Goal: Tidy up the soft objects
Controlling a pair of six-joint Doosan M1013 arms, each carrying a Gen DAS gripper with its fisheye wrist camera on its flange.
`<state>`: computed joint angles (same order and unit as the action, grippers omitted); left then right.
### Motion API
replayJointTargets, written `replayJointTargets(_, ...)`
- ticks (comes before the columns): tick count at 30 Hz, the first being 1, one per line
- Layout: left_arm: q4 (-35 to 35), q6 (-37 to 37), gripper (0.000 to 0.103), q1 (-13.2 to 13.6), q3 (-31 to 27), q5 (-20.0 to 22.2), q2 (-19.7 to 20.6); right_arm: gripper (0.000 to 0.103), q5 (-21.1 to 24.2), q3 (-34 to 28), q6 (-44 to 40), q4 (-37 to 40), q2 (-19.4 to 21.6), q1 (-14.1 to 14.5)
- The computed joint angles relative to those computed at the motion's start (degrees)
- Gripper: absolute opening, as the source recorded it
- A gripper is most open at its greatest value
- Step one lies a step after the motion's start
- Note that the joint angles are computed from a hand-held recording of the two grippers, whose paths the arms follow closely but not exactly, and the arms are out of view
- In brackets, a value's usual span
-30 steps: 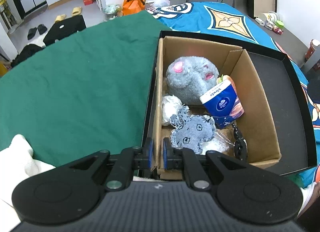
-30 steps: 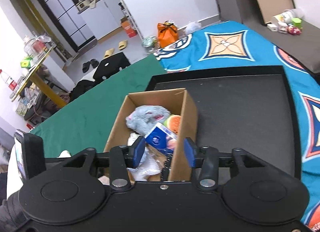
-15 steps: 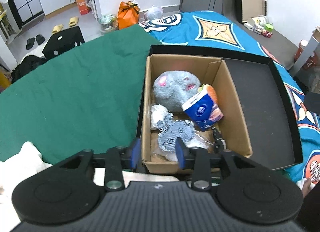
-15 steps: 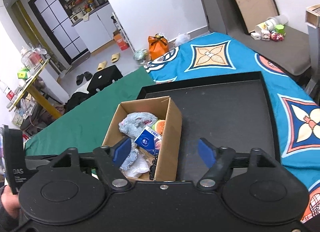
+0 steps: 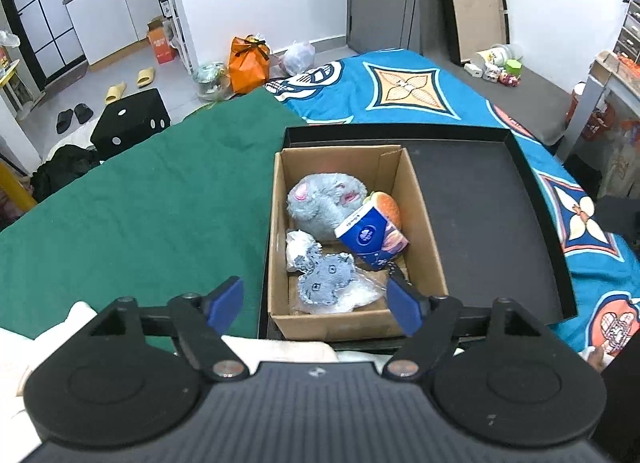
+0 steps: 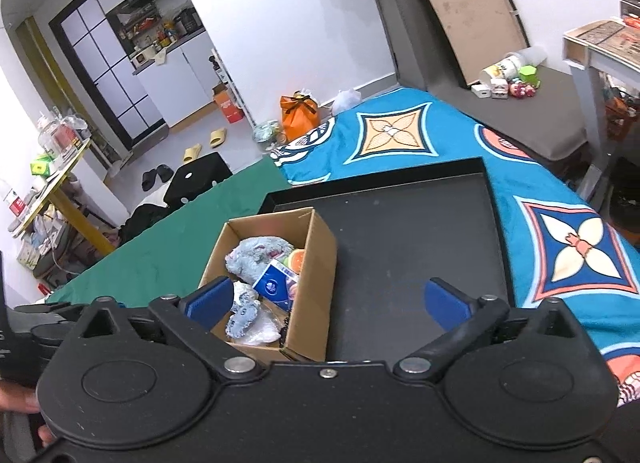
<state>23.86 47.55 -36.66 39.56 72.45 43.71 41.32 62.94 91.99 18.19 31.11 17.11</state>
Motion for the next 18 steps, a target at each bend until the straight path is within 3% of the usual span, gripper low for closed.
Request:
replayJointTargets(4,0.6,-0.4,0.091,-0.6,0.4,0.0,-0.7,0.103,-0.3,1.3,0.9,-1.0,-1.1,-0.2)
replayJointTargets(12,0.9,-0.6,0.092,-1.5,2.0,-1.0,-2.6,0.103,0.1,3.0,3.2,-4.3,-3.1,-0.1)
replayJointTargets(18,2.6,-1.0,0.099,-2.6,3.4,-1.8,-4.3,0.103,-0.8,4.6,3.1,-4.6,-4.9,0.0)
